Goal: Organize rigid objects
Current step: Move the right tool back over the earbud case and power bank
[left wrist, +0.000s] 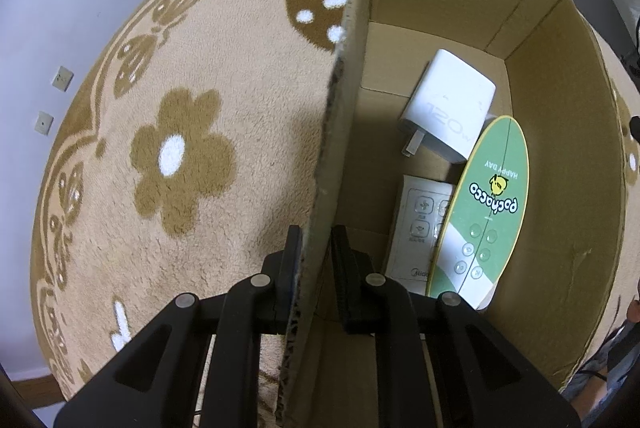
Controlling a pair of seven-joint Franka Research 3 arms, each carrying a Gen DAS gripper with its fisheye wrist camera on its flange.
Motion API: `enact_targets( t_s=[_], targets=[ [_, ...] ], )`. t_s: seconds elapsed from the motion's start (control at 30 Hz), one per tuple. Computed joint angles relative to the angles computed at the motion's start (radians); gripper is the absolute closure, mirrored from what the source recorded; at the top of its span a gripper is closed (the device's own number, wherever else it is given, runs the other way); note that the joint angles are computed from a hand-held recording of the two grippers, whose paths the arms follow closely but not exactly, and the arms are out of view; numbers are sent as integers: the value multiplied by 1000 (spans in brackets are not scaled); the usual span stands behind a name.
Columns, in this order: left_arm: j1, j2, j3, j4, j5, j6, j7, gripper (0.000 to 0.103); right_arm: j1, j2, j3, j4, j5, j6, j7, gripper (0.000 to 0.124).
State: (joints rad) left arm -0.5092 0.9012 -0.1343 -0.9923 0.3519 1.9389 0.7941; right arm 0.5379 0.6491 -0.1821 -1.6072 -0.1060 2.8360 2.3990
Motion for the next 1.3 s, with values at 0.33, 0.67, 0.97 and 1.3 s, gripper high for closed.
enact_targets(
  t_s=[0.33,0.67,0.97,1.3],
  targets=[
    [0,12,0,21,-7,-12,5,90,16,41,-9,59,-38,-135,9,43],
    [-2,8,5,13,3,-1,8,90,-54,53,77,54,38,-127,-61,46],
    [-3,11,6,18,5,-4,10,89,-14,73,52,141,-69,-310,-55,48],
    [-3,12,6,20,5,-9,8,88,-20,74,53,104,-71,-230,18,59]
  ],
)
